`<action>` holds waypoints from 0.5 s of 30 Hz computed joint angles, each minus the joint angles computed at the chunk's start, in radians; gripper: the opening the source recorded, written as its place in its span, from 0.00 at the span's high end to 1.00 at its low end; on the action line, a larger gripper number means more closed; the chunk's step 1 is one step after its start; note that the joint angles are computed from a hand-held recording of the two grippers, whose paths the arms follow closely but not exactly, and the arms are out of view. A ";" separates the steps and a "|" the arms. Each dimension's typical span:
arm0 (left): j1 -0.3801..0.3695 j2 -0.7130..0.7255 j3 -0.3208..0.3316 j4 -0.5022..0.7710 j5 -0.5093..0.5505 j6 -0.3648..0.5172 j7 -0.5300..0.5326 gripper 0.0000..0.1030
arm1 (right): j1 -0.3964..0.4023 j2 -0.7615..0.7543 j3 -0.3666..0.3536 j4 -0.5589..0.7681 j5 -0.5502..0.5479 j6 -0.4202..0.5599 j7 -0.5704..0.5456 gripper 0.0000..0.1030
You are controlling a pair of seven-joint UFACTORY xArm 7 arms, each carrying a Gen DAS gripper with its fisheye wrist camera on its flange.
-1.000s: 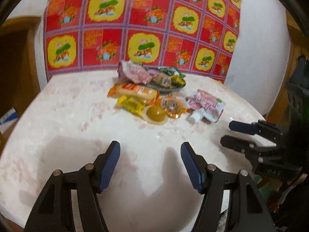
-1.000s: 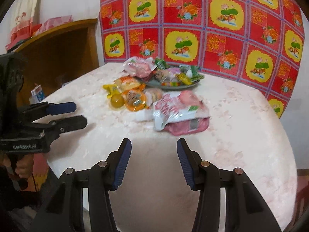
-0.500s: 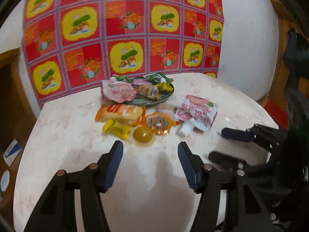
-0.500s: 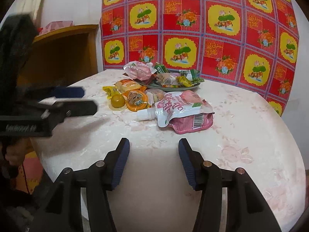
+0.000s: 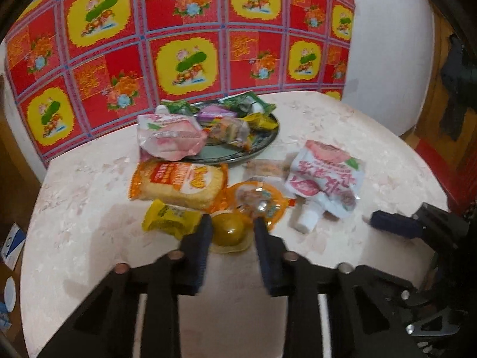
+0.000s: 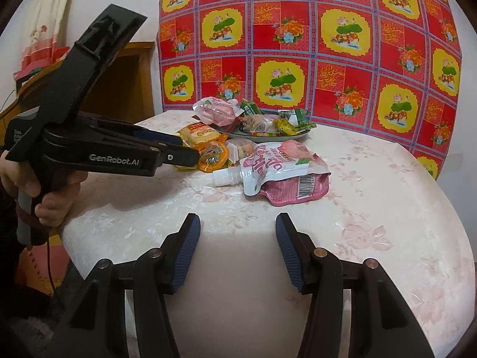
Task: Organize snacks
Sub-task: 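Grasp the round yellow-wrapped candy with the left gripper and lift it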
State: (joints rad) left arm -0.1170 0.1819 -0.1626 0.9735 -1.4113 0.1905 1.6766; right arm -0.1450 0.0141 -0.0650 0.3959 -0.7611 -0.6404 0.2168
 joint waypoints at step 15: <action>-0.015 -0.089 0.012 -0.111 -0.038 0.043 0.083 0.91 | 0.013 -0.003 0.008 -0.012 0.054 0.000 -0.036 0.47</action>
State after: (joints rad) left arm -0.1318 0.0931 -0.1505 0.8623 -1.4496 0.2331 1.7598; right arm -0.1323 0.0113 -0.0572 0.3836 -0.7076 -0.6405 0.1804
